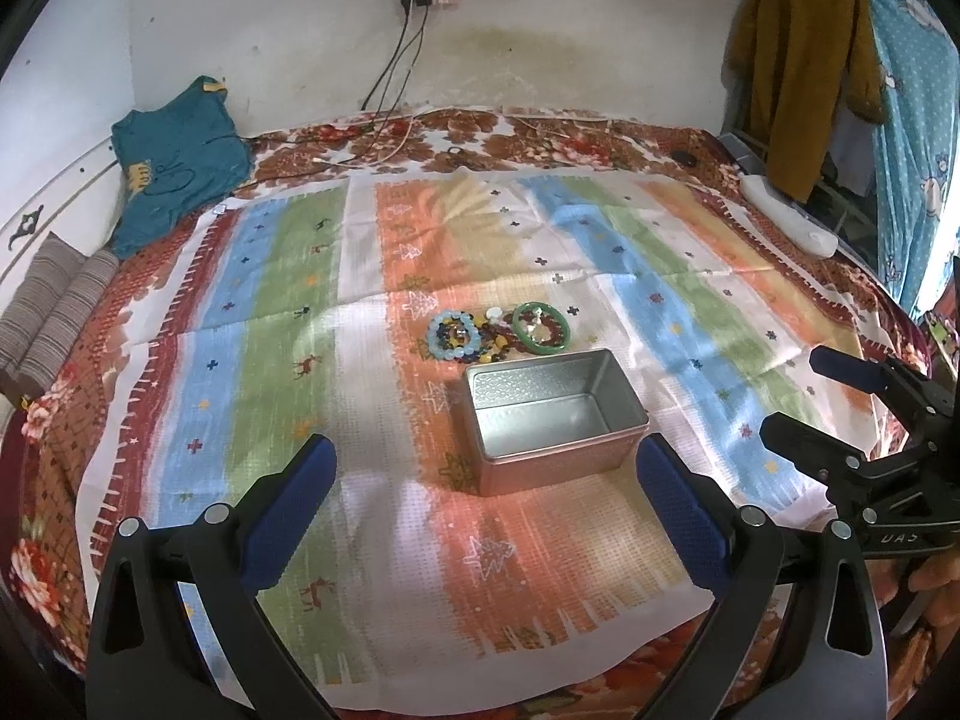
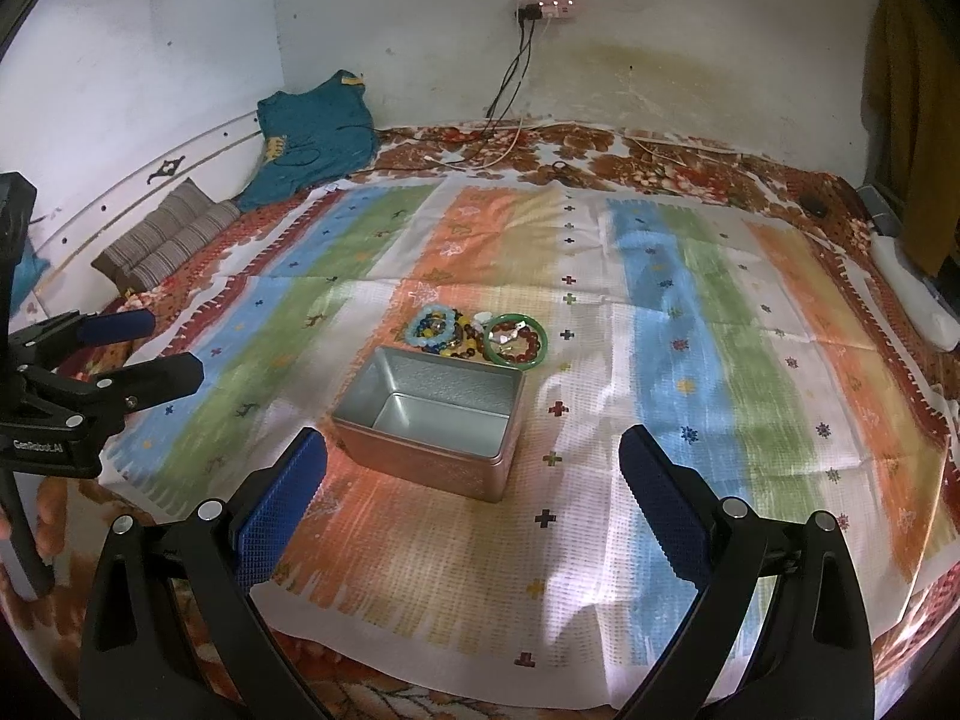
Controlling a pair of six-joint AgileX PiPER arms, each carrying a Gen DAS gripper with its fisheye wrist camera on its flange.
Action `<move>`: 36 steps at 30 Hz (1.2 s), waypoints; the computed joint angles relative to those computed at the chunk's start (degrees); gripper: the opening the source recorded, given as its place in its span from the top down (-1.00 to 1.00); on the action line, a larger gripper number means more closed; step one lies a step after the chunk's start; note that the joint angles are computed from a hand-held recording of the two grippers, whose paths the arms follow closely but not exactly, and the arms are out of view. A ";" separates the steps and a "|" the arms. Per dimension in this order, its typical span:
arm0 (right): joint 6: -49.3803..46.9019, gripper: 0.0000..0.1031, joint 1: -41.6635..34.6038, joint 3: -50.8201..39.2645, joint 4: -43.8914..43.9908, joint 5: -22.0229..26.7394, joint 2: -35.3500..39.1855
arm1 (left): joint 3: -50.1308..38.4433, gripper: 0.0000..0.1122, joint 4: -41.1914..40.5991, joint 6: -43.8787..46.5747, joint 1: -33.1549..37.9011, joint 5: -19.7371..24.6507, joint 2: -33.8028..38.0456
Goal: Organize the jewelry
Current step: 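Move both tools toward the bracelet pile beside the silver tin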
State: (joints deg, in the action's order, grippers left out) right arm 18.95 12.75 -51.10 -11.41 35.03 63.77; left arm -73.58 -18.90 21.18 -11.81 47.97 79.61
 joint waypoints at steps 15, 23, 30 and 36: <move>-4.88 -0.92 -2.96 -0.34 4.24 -0.20 0.46 | 1.78 -0.74 -0.20 1.24 2.43 0.95 -1.18; -4.88 -0.92 -3.51 -0.72 3.94 0.08 1.36 | -1.44 -0.74 4.89 -5.42 -1.04 0.90 1.78; -5.53 -0.92 -4.40 -2.71 4.62 0.56 4.34 | -5.13 -0.74 6.14 -8.50 -0.76 2.48 5.18; -3.20 -0.92 -3.69 -5.71 1.21 1.63 8.29 | -10.62 -0.74 8.95 -11.12 -1.72 3.38 9.53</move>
State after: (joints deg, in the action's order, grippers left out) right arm 15.75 9.06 -56.82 -10.20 36.67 72.06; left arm -84.20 -9.94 10.07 -13.53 51.36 89.14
